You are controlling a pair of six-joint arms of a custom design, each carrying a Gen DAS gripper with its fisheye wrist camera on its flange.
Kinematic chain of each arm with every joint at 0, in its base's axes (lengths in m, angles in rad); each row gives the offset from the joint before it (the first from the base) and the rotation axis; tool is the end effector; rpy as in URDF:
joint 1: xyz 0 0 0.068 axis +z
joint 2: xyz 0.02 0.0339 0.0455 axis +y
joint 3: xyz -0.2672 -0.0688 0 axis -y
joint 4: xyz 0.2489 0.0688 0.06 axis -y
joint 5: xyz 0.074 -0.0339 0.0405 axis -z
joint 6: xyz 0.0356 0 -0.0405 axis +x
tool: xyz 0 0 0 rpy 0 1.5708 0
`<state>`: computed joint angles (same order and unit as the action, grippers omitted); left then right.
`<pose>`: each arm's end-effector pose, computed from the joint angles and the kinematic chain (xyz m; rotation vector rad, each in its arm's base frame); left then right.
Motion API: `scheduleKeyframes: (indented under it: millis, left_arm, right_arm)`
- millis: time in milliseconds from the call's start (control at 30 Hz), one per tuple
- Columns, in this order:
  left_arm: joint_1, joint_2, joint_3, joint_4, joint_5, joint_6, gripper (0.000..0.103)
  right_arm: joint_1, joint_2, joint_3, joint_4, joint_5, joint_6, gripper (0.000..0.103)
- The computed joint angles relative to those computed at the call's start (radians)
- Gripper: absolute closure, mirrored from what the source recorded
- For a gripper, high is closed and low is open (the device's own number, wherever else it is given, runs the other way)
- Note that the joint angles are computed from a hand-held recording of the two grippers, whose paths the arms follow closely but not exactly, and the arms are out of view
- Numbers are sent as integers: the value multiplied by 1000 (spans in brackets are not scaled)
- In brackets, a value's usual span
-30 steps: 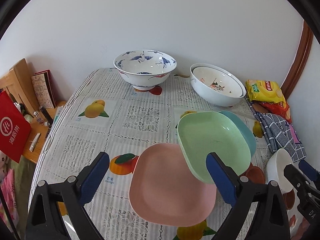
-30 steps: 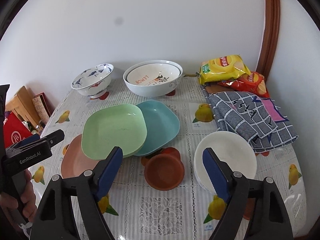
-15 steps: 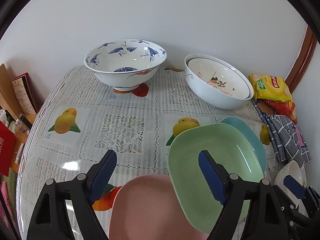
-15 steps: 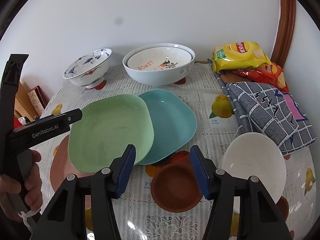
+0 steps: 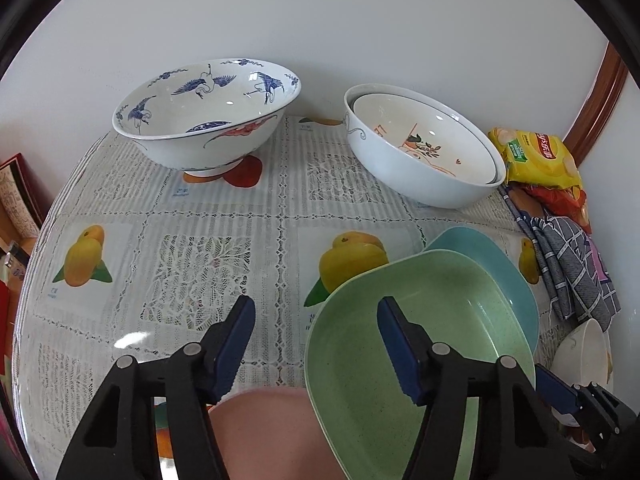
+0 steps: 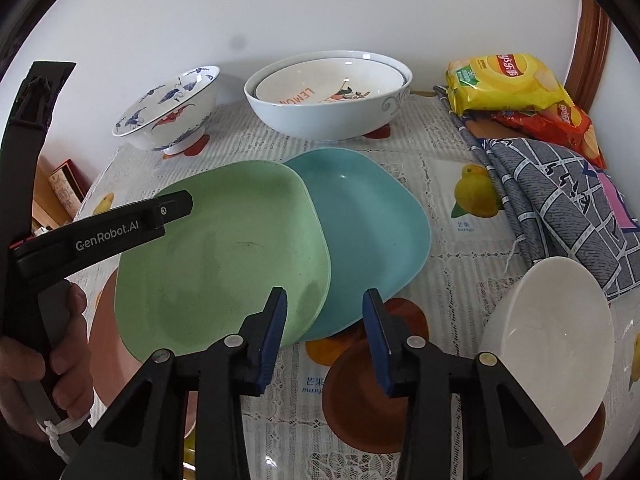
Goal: Organize plates and bowls
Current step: 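Move both tools to the green plate rim and close on it, then lift the green plate with both tools, tilting it up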
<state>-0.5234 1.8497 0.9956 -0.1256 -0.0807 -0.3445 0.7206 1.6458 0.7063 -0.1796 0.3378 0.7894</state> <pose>0.3161 -0.1791 0.1312 0.1975 2.5551 -0.2342 0.2199 0.1774 0.1176 0.1901 2.5801 0.0860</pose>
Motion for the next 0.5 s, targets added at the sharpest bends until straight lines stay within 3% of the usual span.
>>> scheduleKeyframes:
  millis: [133,167,500]
  left_arm:
    - [-4,7,-1,2,19,5,68]
    - [-3,6,-4,5,31,6,78]
    - [-39,-130,-89,9,4,10,84]
  right_arm:
    - [-18,18,-5,41,-37,-10,84]
    - [-19,20,-6,48,-36,-11,86]
    - [-3,-76,-49,29,-7,31,91]
